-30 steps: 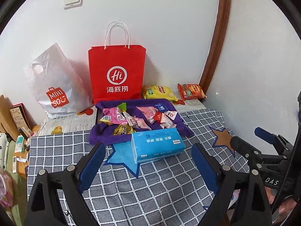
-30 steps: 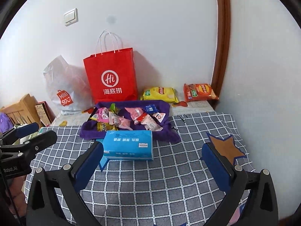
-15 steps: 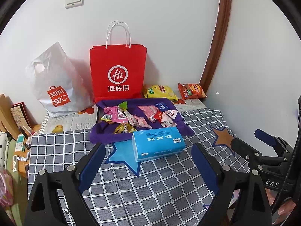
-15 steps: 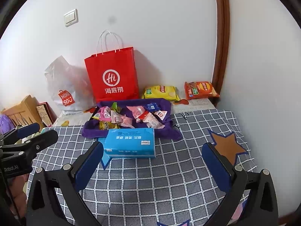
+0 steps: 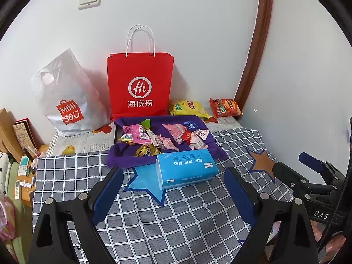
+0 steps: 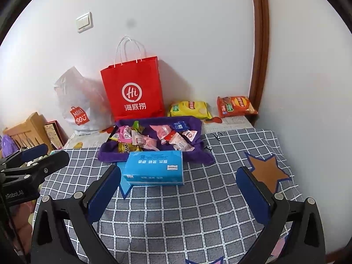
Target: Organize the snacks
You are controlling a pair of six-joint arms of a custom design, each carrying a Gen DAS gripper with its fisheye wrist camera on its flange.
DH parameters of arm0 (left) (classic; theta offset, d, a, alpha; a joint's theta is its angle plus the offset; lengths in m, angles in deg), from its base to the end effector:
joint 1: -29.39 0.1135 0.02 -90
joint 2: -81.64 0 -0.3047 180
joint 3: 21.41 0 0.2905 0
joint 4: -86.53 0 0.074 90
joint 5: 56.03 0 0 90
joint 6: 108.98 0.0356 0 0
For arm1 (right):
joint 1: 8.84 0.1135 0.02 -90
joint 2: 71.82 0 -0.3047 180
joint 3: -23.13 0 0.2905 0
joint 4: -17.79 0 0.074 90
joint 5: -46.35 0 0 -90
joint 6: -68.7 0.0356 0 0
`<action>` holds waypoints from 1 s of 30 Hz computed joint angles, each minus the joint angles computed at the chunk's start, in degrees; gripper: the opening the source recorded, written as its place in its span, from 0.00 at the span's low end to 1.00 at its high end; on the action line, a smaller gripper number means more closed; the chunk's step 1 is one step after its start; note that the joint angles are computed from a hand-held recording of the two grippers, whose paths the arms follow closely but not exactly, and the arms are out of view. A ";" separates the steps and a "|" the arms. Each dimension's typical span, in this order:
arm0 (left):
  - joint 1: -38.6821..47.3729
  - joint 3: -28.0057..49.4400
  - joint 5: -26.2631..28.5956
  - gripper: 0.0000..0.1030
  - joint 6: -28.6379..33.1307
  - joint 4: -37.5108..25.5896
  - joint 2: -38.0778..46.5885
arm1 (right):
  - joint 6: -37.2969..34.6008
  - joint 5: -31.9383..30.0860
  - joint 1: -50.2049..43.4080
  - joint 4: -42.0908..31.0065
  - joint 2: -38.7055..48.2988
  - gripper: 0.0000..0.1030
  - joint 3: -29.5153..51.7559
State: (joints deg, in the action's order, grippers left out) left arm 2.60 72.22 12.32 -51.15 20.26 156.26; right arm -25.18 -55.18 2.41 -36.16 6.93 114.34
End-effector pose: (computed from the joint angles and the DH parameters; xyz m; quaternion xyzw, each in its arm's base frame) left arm 0.2617 -0.1174 0.4233 -0.1113 0.9105 -0.0239 0.3976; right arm 0.3181 0.0705 0.4029 -0.1603 0.8938 0.1177 0.4020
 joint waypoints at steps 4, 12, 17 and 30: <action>0.05 0.23 0.02 0.90 -0.11 -0.22 0.16 | -0.09 -0.11 -0.07 0.01 0.07 1.00 0.02; 0.05 0.18 0.01 0.90 -0.28 -0.12 0.19 | -0.18 -0.27 0.13 0.31 -0.06 1.00 -0.24; 0.10 0.14 -0.01 0.90 -0.15 -0.09 0.18 | -0.09 -0.39 0.13 0.24 -0.04 1.00 -0.22; 0.00 0.10 0.04 0.90 -0.36 0.08 0.15 | 0.09 -0.62 0.27 0.12 -0.05 1.00 -0.19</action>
